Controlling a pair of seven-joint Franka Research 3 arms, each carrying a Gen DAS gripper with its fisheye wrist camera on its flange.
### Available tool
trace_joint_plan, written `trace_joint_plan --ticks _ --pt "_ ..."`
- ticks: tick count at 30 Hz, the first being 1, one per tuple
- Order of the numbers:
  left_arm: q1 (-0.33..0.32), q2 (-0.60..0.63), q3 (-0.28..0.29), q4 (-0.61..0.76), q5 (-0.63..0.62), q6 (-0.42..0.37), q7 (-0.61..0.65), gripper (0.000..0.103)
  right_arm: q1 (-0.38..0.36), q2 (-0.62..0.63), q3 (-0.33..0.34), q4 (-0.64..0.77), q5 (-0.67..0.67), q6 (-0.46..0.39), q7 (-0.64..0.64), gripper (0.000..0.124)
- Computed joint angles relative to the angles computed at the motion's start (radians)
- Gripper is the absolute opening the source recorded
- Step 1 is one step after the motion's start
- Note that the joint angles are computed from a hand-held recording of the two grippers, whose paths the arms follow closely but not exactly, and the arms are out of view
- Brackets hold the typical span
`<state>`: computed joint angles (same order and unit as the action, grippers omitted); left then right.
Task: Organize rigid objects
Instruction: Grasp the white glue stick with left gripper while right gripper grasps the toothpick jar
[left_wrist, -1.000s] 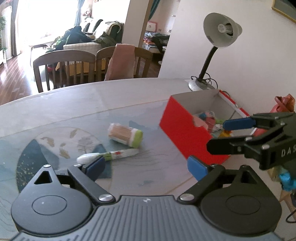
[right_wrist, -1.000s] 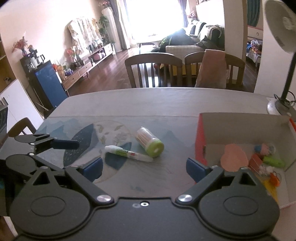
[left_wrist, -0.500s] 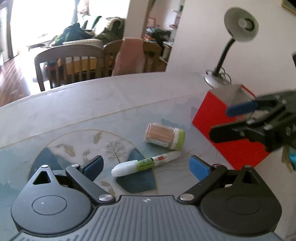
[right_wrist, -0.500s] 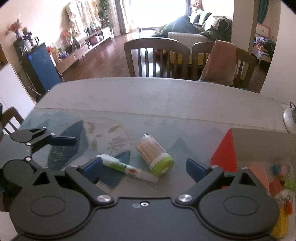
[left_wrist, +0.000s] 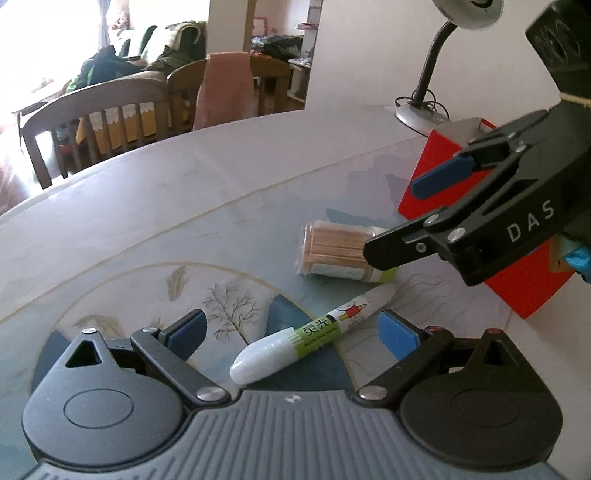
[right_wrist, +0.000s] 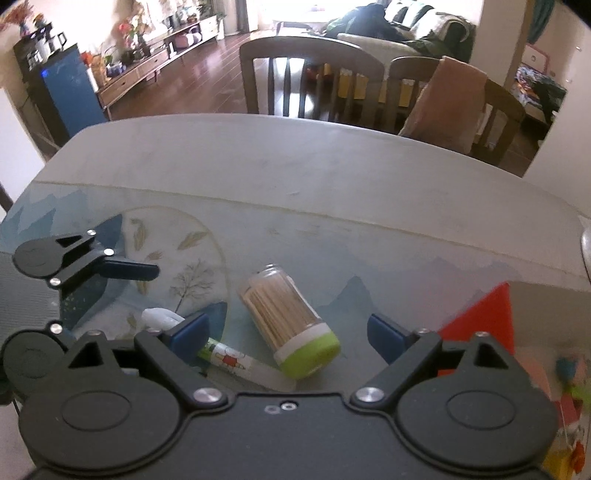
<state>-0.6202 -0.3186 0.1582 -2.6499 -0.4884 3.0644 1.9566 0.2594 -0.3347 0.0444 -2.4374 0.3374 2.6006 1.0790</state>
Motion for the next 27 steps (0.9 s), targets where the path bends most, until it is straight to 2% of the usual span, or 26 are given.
trace_joint_plan --ticks 3,6,9,11,15,20,23,27 --pt "-0.086 0.031 0.085 0.018 -0.074 0.007 0.1 0.099 0.004 0.038 -0.005 0.027 0.004 -0.014 -0.014 0.088" --pt "-0.187 0.04 0.18 0.042 -0.213 -0.008 0.264 0.099 0.003 0.071 -0.006 0.05 0.005 -0.026 -0.026 0.085" --pt "-0.226 0.055 0.215 0.068 -0.305 -0.032 0.395 0.099 0.0 0.098 0.001 0.066 -0.007 -0.035 -0.028 0.083" --pt "-0.23 0.065 0.221 0.082 -0.348 -0.06 0.46 0.099 0.001 0.113 0.003 0.076 -0.007 -0.04 -0.029 0.081" --pt "-0.199 0.079 0.201 0.098 -0.395 -0.108 0.537 0.098 0.002 0.137 0.005 0.09 -0.007 -0.043 -0.034 0.079" --pt "-0.158 0.084 0.148 0.095 -0.463 -0.093 0.593 0.096 0.001 0.161 0.012 0.098 -0.022 -0.034 -0.025 0.078" --pt "-0.131 0.074 0.109 0.085 -0.499 -0.084 0.613 0.087 0.0 0.169 0.012 0.098 -0.03 -0.032 -0.023 0.072" --pt "-0.067 0.062 0.032 0.072 -0.483 -0.082 0.588 0.073 0.001 0.172 0.012 0.095 -0.032 -0.027 -0.025 0.065"
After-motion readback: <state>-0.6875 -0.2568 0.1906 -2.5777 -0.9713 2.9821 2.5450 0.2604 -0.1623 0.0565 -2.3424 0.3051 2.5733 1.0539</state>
